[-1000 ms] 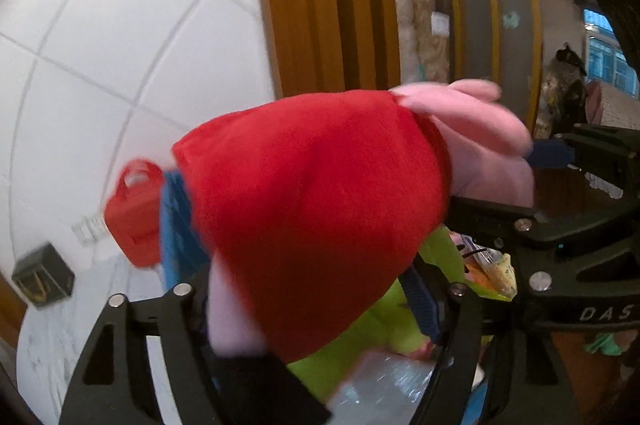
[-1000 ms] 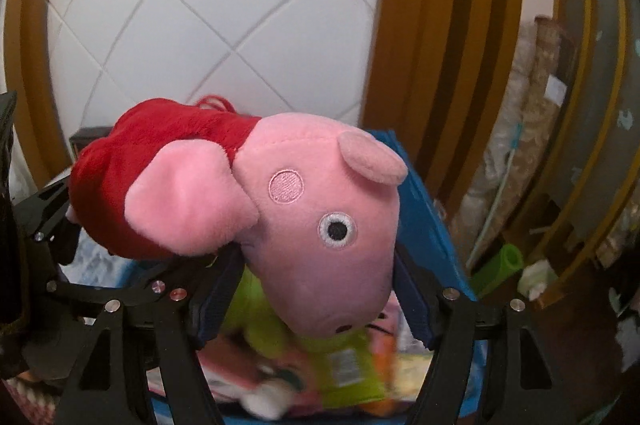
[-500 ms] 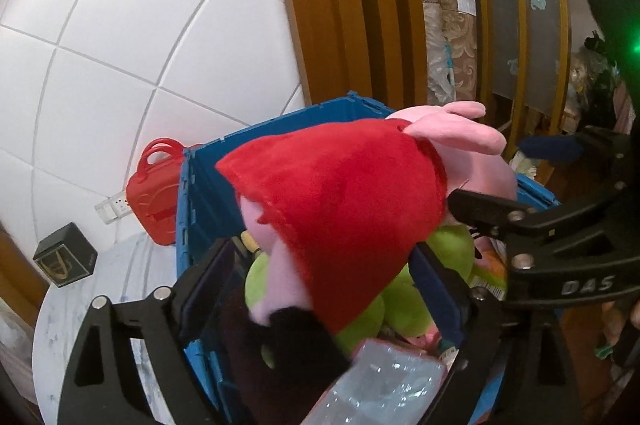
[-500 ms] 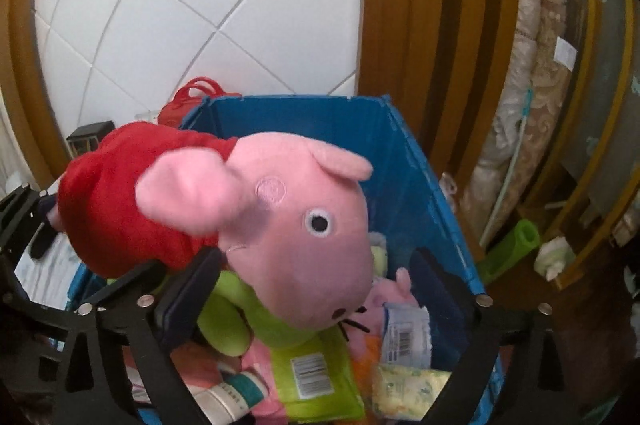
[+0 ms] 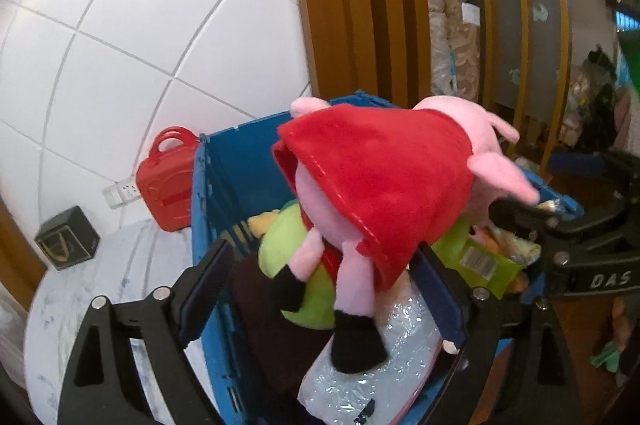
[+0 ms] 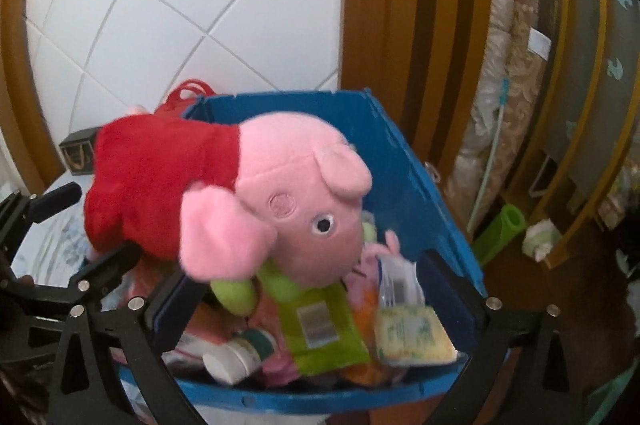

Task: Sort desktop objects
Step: 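Lower the pig plush into the crate and open both grippers, then withdraw both grippers up and away from the crate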

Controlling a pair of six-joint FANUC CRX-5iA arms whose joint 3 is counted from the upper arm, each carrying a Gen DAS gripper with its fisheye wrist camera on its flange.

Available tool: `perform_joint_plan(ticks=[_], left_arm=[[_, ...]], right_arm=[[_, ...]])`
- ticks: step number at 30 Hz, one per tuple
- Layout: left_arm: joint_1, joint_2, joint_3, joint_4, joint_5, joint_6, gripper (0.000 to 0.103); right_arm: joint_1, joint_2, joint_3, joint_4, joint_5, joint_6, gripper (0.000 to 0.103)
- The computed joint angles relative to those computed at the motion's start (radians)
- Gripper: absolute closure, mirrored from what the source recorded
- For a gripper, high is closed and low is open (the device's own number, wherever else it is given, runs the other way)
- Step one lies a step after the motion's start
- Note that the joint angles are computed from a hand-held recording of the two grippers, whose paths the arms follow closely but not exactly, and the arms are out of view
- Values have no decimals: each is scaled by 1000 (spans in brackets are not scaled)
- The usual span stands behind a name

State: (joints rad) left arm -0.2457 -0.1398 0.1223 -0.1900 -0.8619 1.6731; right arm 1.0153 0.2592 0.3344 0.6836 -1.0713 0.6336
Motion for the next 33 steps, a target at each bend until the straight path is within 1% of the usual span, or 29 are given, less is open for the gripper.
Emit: perform_joint_plan(ticks=[5,8,12,13,17,18,21,22,27,29,31,33], left_arm=[[-5,-13,-1,-4,-14,12,13],[-10,-32,-17,0,-5,18,13],[-28,-50,-16,-17,-12,52,13],[-37,-50,-10,-31,-20,65,13],[-110,-56,17,-160,-59,180,13],[-120,-57,19,-177,-66,201,13],[-178,-66,34,-279,-124,303,13],[-193,-81,22,-296,-132,318,13],[-186,-161,-50,-242,-121,323,13],[-179,-194,-76,-216,-135,300,13],[-193,-228,-90,-231,-169,296,13],[-198,-270,-116,-234,-179,304,13]], right_arm=[[8,-12,-26,-4,-34,-15,0],[14,-36,-62,8,-37,-39,0],[19,-65,-93,18,-31,-52,0],[19,-70,-99,18,-28,-51,0],[29,-87,-121,23,-14,-42,0],[34,-90,-127,31,-15,-41,0],[56,-105,-158,77,-26,-60,0],[68,-115,-174,95,-32,-77,0],[130,-181,-260,150,-38,-171,0],[162,-197,-277,170,-67,-213,0],[188,-210,-287,170,-85,-238,0],[227,-219,-294,182,-110,-266,0]])
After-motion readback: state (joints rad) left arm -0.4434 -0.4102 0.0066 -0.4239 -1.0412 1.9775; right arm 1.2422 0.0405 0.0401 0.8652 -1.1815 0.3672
